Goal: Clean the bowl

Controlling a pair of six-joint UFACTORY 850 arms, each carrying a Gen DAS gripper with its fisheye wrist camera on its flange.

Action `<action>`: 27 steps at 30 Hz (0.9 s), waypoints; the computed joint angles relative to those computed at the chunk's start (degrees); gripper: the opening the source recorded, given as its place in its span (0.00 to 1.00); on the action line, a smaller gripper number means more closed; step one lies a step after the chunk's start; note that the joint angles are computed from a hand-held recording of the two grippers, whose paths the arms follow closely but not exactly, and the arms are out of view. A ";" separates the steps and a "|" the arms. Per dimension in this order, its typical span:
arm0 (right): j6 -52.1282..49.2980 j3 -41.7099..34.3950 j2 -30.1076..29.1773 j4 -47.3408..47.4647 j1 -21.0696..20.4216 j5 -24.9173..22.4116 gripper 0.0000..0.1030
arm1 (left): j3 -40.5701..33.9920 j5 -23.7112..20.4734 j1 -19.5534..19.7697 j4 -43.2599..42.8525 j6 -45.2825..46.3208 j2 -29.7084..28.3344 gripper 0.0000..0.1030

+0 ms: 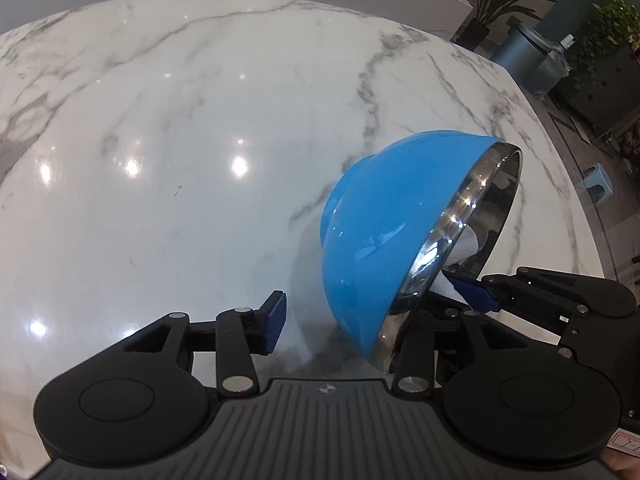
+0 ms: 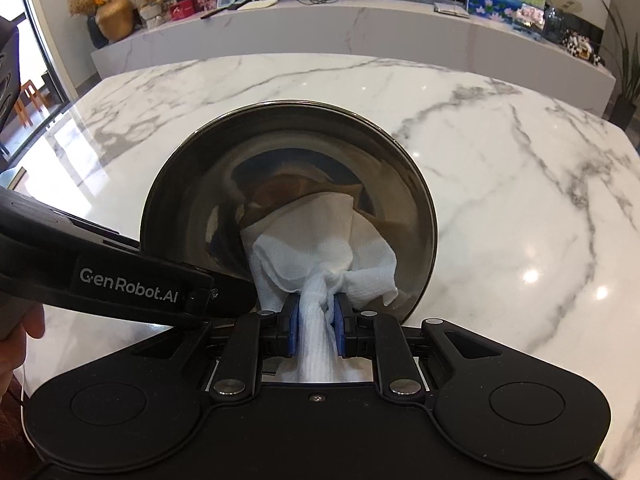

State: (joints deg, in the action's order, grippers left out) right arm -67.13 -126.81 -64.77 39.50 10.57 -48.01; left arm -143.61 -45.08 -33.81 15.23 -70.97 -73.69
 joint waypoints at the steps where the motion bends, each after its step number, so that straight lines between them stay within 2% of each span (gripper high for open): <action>1: -0.32 -0.11 -0.05 -0.09 0.05 0.11 0.15 | -0.02 0.07 -0.03 -0.09 0.39 -0.01 0.24; 4: -1.82 0.93 0.50 -0.11 0.54 1.38 0.15 | -1.04 -0.39 -0.03 -0.99 2.53 -0.45 0.18; 6: -3.77 2.46 1.34 -0.16 0.87 3.38 0.14 | -3.34 -1.96 -0.06 -1.59 4.34 -1.55 0.17; 10: -11.44 8.70 4.88 1.45 1.50 10.69 0.14 | -8.92 -5.51 -0.15 -2.08 6.77 -4.42 0.17; 13: -17.66 12.51 6.98 5.06 1.79 15.74 0.14 | -7.34 -4.84 -0.10 -1.75 6.82 -3.55 0.17; 16: -20.37 13.60 7.55 6.81 1.93 17.58 0.14 | -4.60 -3.23 -0.37 0.52 6.47 -2.21 0.18; 21: -20.30 13.30 7.30 6.67 2.06 17.78 0.14 | -2.03 -1.92 -0.73 3.14 5.19 -0.95 0.20; 27: -18.91 12.55 6.84 5.58 2.04 16.97 0.14 | -2.64 -2.27 -0.48 2.20 4.41 -1.22 0.21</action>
State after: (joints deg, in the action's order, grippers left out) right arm -86.03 -114.26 -57.93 45.08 12.61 -31.03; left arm -146.25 -47.35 -34.28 17.44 -66.56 -74.90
